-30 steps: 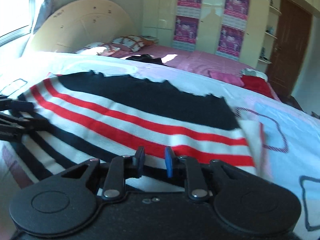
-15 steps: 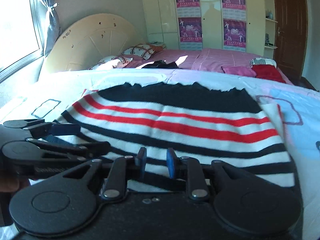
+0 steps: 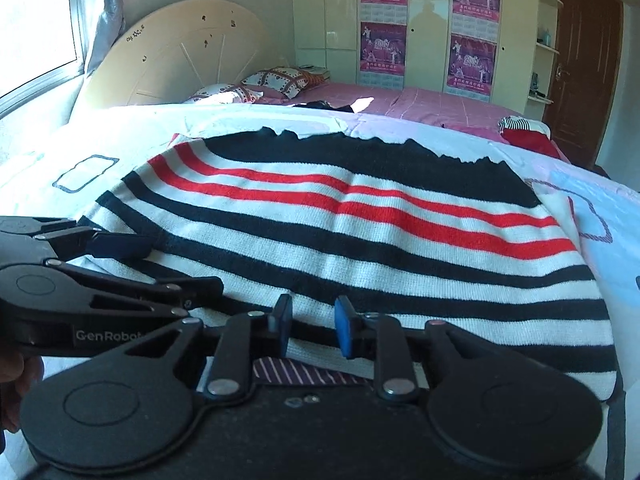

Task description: Fold small clothes

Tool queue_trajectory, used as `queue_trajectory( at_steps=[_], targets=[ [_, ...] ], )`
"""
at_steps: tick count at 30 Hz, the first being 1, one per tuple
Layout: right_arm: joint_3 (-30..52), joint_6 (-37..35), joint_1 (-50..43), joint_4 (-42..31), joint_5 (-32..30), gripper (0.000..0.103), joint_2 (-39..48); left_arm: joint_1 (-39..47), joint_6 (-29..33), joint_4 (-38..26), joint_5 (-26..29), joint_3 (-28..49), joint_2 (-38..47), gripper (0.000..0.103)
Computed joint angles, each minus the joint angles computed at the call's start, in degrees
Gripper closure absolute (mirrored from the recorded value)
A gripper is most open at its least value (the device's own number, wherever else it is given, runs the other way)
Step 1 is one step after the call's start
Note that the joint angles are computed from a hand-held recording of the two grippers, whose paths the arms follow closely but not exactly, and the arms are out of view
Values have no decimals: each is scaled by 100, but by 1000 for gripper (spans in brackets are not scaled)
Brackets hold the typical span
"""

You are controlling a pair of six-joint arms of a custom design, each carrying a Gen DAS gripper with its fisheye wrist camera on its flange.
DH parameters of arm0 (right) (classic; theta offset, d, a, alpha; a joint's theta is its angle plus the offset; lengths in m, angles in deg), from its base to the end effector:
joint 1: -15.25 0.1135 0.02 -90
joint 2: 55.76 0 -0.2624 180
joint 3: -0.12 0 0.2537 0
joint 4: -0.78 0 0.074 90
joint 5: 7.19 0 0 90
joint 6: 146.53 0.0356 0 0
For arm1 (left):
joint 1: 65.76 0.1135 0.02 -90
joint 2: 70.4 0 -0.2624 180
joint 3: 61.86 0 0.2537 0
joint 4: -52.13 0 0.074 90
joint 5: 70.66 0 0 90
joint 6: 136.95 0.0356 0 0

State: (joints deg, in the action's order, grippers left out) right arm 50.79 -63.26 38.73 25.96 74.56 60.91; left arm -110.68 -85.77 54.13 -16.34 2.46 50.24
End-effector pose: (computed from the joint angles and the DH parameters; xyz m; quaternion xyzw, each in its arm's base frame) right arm 0.2948 0.1336 0.0448 -0.2652 0.8678 0.1252 0.4011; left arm 0.2656 -0.2356 0.0446 -0.0455 0.9099 0.0225 0.4118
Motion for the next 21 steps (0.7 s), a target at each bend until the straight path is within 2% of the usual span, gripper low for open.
queue_trajectory(
  at_steps=[2,4,8,11,13,19,21],
  targets=[
    [-16,35,-17,28,-94,79,-21,1,0,-1,-41,-13,-12,26],
    [179,42,25,-251,61,79,117,16,-11,-54,-26,26,42,26],
    [-39,72,-12,104,34,80,6,-39,-82,89,-117,-47,-52,26],
    [144,64,-51,-123,41,78,195,13,51,-29,-43,146,178,26],
    [108,-49,-7,55,113,78,266,31,90,173,-53,89,253,24],
    [148,-303,-44,-158,213,79,177,95,254,319,45,-102,129,24],
    [155,-234,-248,-320,80,80,92,148,339,471,55,-305,36,24]
  ],
)
